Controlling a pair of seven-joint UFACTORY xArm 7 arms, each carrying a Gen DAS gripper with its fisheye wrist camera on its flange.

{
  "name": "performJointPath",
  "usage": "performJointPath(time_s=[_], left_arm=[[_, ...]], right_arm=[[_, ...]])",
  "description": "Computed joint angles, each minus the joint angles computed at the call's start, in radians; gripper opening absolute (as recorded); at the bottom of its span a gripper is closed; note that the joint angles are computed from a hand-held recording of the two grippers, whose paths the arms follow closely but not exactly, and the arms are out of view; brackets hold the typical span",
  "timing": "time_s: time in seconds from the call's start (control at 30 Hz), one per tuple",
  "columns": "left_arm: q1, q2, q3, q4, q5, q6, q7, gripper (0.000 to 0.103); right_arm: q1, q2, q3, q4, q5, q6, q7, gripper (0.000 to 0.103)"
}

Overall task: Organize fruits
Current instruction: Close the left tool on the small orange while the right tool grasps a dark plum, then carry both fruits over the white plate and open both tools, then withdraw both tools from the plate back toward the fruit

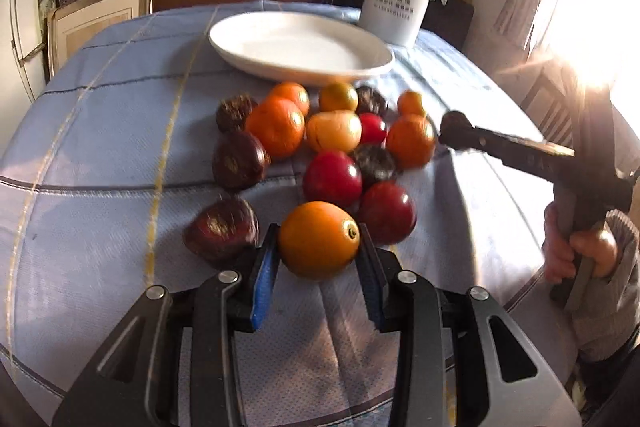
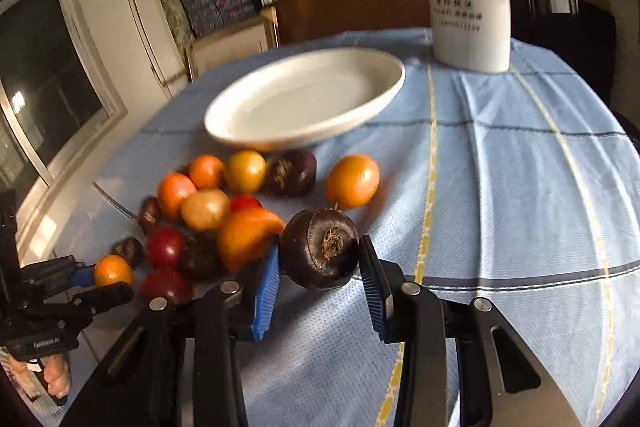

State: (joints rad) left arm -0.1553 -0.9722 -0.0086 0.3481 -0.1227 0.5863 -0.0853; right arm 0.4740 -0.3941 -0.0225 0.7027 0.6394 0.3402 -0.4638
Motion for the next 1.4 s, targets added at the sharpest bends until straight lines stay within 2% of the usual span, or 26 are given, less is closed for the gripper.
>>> performJointPath(time_s=[0.07, 0.13, 0.37, 0.43, 0.57, 0.63, 0.7, 0.77, 0.8, 0.97, 1.07, 1.17, 1.23, 1.27, 1.4], left_arm=[[0.002, 0.038, 0.01, 0.046, 0.003, 0.003, 0.01, 0.036], [0.03, 0.122, -0.006, 0.127, 0.03, -0.012, 0.011, 0.036], [0.033, 0.503, 0.024, 0.422, 0.007, -0.086, 0.043, 0.036], [0.047, 0.615, 0.016, 0.503, 0.009, -0.095, 0.038, 0.036], [0.067, 0.757, 0.012, 0.611, 0.0, -0.086, 0.043, 0.037], [0.081, 0.808, 0.006, 0.644, 0.009, -0.099, 0.032, 0.043], [0.088, 0.822, 0.0, 0.646, 0.01, -0.129, 0.03, 0.055], [0.096, 0.816, -0.008, 0.633, 0.034, -0.15, 0.015, 0.064], [0.105, 0.812, -0.016, 0.625, 0.066, -0.161, -0.003, 0.066], [0.134, 0.734, -0.042, 0.547, 0.168, -0.212, -0.086, 0.068], [0.216, 0.634, -0.108, 0.46, 0.324, -0.262, -0.235, 0.079], [0.312, 0.509, -0.181, 0.368, 0.451, -0.285, -0.371, 0.079], [0.331, 0.417, -0.19, 0.299, 0.465, -0.285, -0.419, 0.084], [0.336, 0.383, -0.191, 0.274, 0.464, -0.282, -0.431, 0.092], [0.388, 0.189, -0.239, 0.144, 0.489, -0.256, -0.5, 0.095]], right_arm=[[0.021, -0.007, -0.029, 0.015, 0.042, 0.021, -0.023, 0.039], [0.018, 0.01, -0.037, 0.057, 0.06, 0.061, -0.027, 0.039], [-0.044, 0.228, 0.033, 0.333, 0.076, 0.126, 0.002, 0.039], [-0.07, 0.305, 0.066, 0.404, 0.049, 0.121, 0.034, 0.039], [-0.118, 0.449, 0.121, 0.52, -0.078, 0.098, 0.148, 0.039], [-0.141, 0.48, 0.144, 0.54, -0.089, 0.085, 0.163, 0.04], [-0.168, 0.492, 0.17, 0.551, -0.071, 0.093, 0.133, 0.041], [-0.18, 0.481, 0.187, 0.529, -0.071, 0.056, 0.114, 0.051], [-0.181, 0.475, 0.19, 0.52, -0.083, 0.043, 0.122, 0.052], [-0.193, 0.417, 0.2, 0.467, -0.001, 0.026, 0.058, 0.053], [-0.176, 0.344, 0.188, 0.39, 0.049, -0.011, 0.015, 0.055], [-0.141, 0.27, 0.159, 0.317, 0.122, -0.029, -0.024, 0.062], [-0.113, 0.216, 0.135, 0.258, 0.163, -0.039, -0.048, 0.063], [-0.1, 0.181, 0.127, 0.219, 0.172, -0.048, -0.051, 0.064], [-0.031, 0.061, 0.076, 0.088, 0.207, -0.085, -0.062, 0.072]])
